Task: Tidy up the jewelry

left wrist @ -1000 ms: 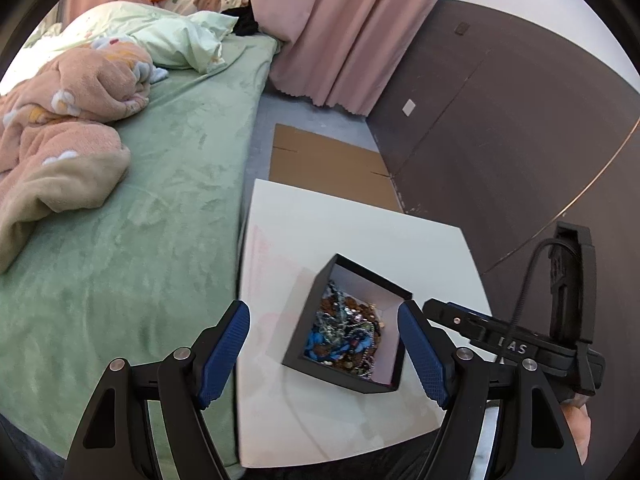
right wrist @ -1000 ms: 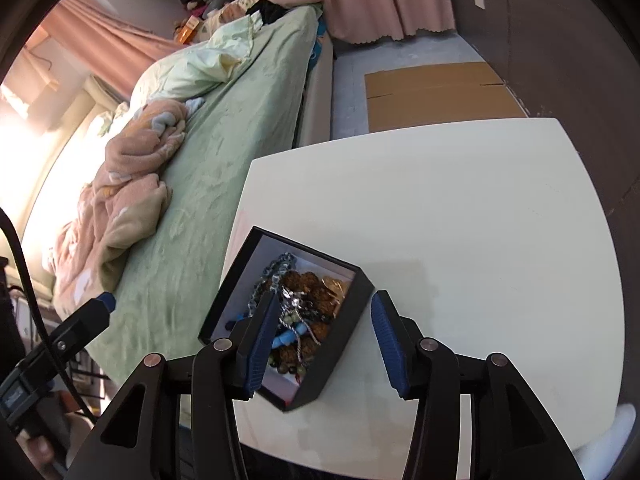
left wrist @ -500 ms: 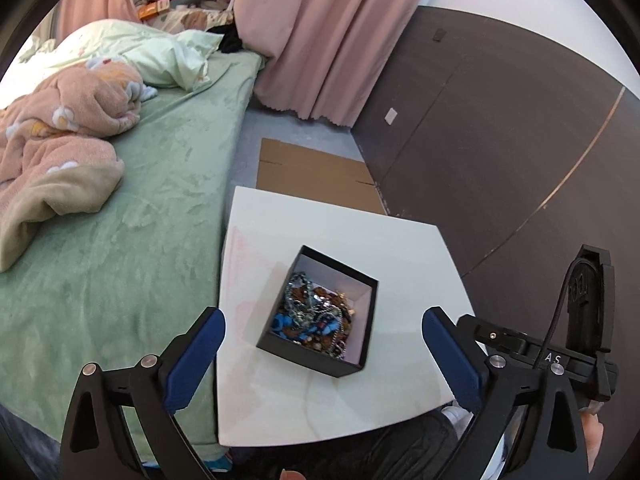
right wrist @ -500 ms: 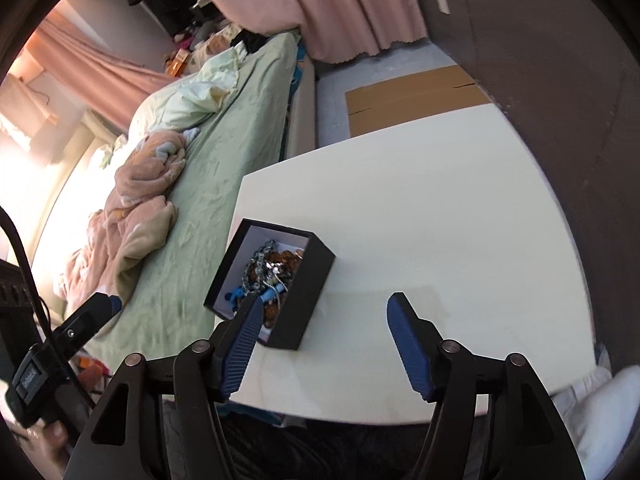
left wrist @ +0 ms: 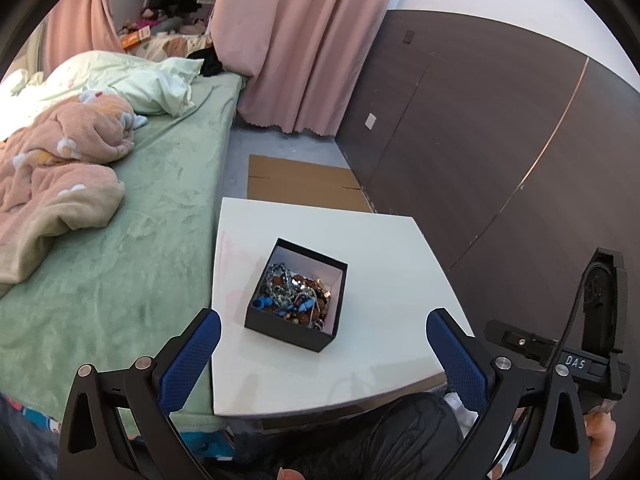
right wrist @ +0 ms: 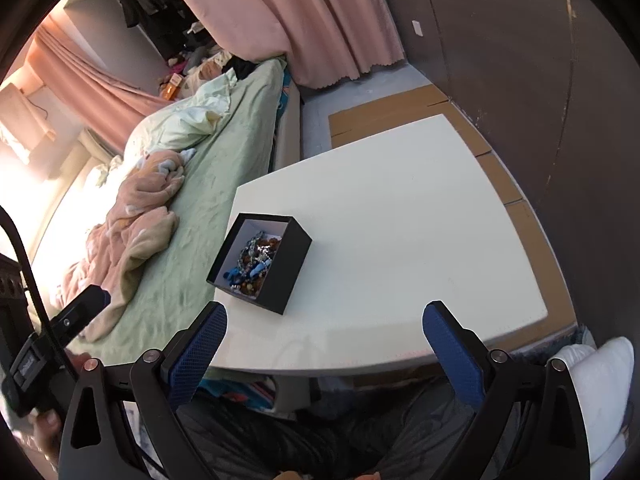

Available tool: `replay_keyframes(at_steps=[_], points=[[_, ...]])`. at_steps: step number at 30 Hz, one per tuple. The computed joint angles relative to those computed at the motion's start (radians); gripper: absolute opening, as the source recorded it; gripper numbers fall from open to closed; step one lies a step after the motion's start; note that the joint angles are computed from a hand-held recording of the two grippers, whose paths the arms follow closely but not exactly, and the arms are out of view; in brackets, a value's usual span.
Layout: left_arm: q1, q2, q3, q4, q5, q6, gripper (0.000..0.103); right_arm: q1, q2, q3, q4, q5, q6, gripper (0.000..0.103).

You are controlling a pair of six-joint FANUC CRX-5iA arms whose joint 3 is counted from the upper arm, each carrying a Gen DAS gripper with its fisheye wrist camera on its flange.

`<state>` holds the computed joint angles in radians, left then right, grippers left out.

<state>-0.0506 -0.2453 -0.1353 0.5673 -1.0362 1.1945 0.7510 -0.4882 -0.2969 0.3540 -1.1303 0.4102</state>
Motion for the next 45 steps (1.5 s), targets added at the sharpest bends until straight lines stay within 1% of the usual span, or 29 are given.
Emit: replay_keyframes(at_steps=[4,9,11,17,20,22,25,29,34,36,41,45], points=[[-0.013,-0.042,-0.017,-0.034,0.002,-0.002,0.103,0.08,-0.058,-0.048,0.083,-0.036,-0.075,0.099],[-0.039,-0.086,-0.031,-0.071,-0.015,0.013,0.102,0.203,-0.13,-0.098,0.21,-0.116,-0.187,0.099],[-0.05,-0.109,-0.035,-0.093,-0.022,0.026,0.103,0.247,-0.152,-0.111,0.249,-0.153,-0.229,0.103],[-0.062,-0.18,-0.057,-0.108,-0.029,0.026,0.103,0.417,-0.215,-0.15,0.376,-0.261,-0.343,0.103],[-0.057,-0.221,-0.078,-0.101,-0.025,0.022,0.102,0.498,-0.225,-0.158,0.425,-0.321,-0.377,0.103],[-0.053,-0.239,-0.083,-0.1,-0.027,0.022,0.103,0.568,-0.233,-0.162,0.453,-0.383,-0.406,0.103],[-0.04,-0.272,-0.091,-0.089,-0.035,0.01,0.102,0.641,-0.232,-0.16,0.48,-0.465,-0.434,0.103],[-0.04,-0.3,-0.089,-0.104,-0.035,0.006,0.102,0.725,-0.239,-0.157,0.509,-0.538,-0.47,0.103],[-0.006,-0.331,-0.107,-0.07,-0.049,-0.021,0.103,0.837,-0.244,-0.163,0.579,-0.615,-0.523,0.103],[0.008,-0.344,-0.116,-0.06,-0.046,-0.025,0.102,0.862,-0.232,-0.154,0.592,-0.641,-0.526,0.103],[0.043,-0.369,-0.131,-0.031,-0.049,-0.034,0.102,0.886,-0.224,-0.15,0.608,-0.644,-0.527,0.103],[0.035,-0.376,-0.124,-0.052,-0.051,-0.036,0.102,0.907,-0.231,-0.157,0.609,-0.645,-0.534,0.103]])
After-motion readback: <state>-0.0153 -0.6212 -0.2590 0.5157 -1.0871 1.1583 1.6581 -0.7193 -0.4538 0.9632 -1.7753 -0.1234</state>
